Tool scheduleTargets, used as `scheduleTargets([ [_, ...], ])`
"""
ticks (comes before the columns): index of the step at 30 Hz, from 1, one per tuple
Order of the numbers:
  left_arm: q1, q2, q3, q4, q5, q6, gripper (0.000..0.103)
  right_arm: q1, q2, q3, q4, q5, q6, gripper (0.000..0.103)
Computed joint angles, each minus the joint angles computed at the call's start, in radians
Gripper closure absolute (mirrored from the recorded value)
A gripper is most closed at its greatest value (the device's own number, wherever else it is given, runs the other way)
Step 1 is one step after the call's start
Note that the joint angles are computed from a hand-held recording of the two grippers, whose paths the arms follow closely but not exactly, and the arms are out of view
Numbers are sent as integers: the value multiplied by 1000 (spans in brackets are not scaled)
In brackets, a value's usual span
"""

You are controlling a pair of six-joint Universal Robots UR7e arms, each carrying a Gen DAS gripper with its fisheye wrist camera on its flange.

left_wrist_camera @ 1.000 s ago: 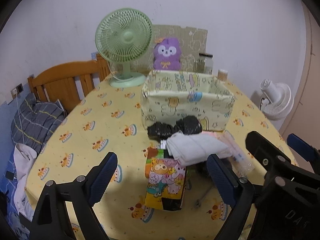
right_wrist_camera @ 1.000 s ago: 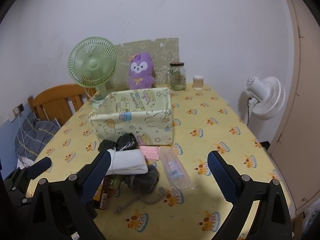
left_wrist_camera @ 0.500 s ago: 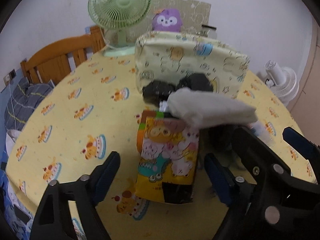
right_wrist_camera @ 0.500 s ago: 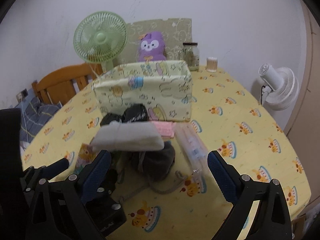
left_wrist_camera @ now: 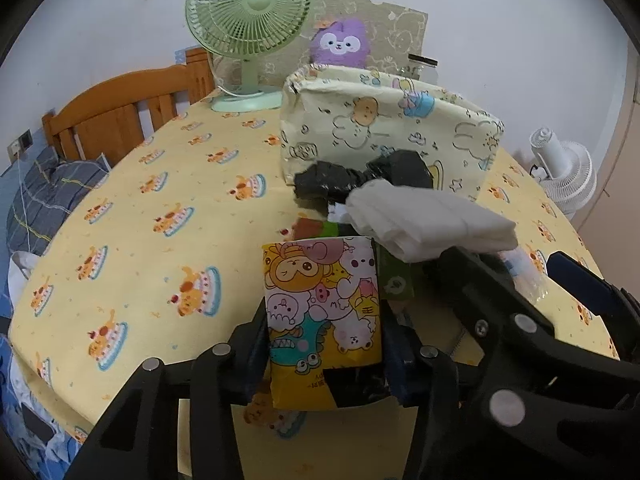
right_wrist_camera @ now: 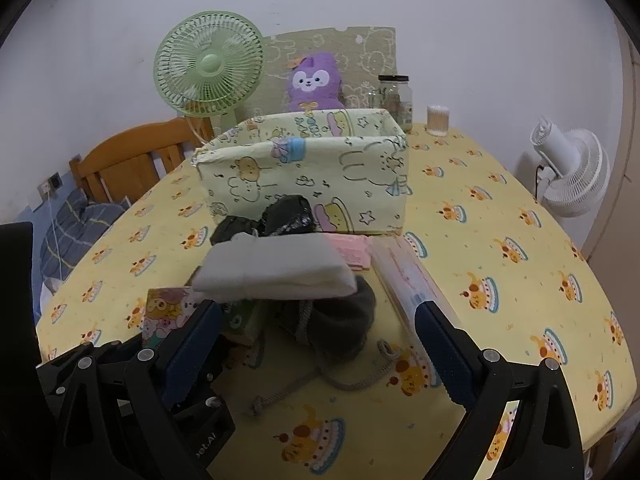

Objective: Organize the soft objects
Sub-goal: 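Grasp the cartoon-print tissue pack with the left tool while the right tool grasps the white folded towel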

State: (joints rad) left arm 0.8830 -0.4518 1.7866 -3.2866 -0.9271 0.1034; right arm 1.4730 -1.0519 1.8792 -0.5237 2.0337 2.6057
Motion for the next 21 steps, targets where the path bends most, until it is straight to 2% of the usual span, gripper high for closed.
scheduleTargets([
  [9, 6, -2, -55, 19, 25, 42, 54, 35, 24, -67, 35, 15, -7, 4],
  [21, 35, 29, -133, 80, 18, 113, 54, 33, 106, -207, 145, 54, 17, 4],
])
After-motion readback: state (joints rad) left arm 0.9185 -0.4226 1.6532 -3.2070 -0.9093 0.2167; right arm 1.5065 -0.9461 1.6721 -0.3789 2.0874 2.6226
